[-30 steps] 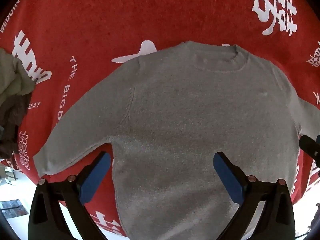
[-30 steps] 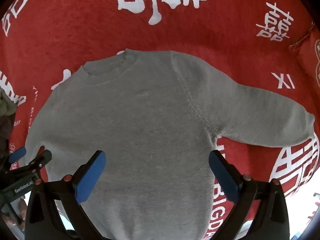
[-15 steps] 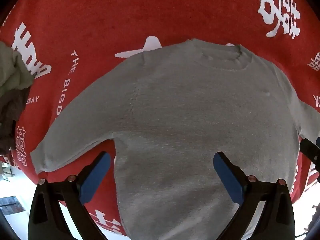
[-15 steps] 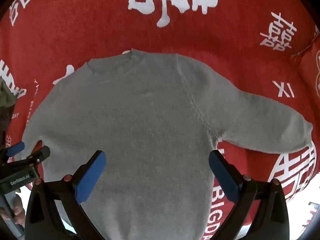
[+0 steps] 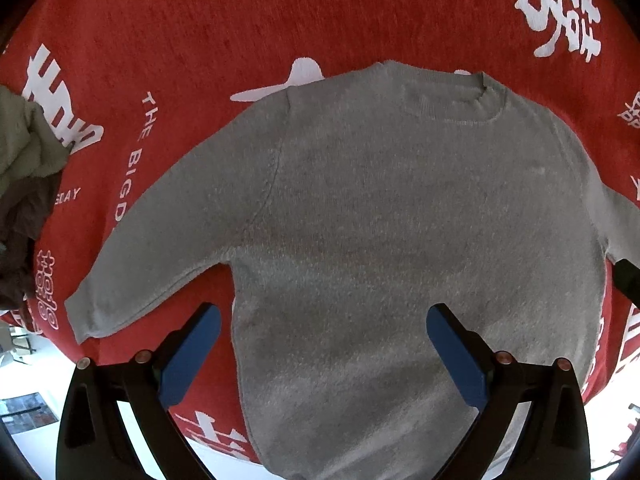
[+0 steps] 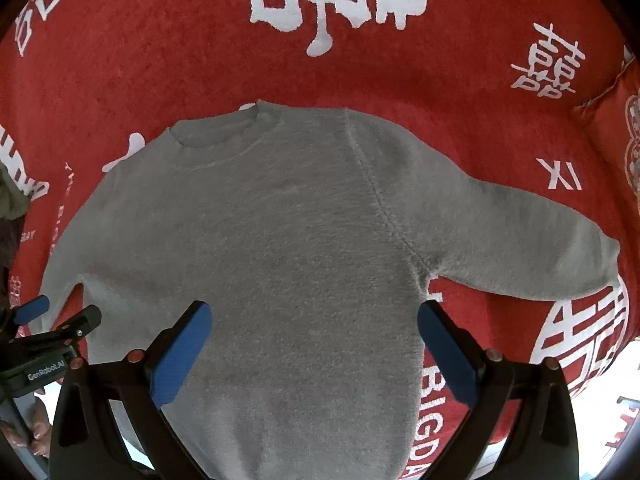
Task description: Fold small clothes
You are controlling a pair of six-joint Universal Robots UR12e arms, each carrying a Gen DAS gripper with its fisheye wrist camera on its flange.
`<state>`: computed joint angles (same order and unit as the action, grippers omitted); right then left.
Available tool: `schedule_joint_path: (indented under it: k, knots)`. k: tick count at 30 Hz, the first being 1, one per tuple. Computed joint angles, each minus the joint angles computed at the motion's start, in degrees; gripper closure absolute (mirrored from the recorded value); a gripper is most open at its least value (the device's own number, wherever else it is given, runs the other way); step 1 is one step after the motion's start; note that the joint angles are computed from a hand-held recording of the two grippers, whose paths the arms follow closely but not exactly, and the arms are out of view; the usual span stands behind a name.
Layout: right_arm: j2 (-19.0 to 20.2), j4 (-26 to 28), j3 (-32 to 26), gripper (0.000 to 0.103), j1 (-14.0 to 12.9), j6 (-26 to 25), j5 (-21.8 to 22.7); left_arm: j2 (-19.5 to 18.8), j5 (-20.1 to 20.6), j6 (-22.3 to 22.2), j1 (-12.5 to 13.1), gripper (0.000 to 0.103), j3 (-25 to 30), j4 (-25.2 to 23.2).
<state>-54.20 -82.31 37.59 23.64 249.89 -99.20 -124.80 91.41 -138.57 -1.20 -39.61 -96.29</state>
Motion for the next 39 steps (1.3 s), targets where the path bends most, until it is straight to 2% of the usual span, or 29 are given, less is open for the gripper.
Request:
schedule_joint_path:
  k: [39]
  knots:
    - [0.66,0.29,-0.71,0.001,-0.34,-0.41,2.44,-0.2,3.41,-0.87,-0.15,0.0,-0.66,-0.29]
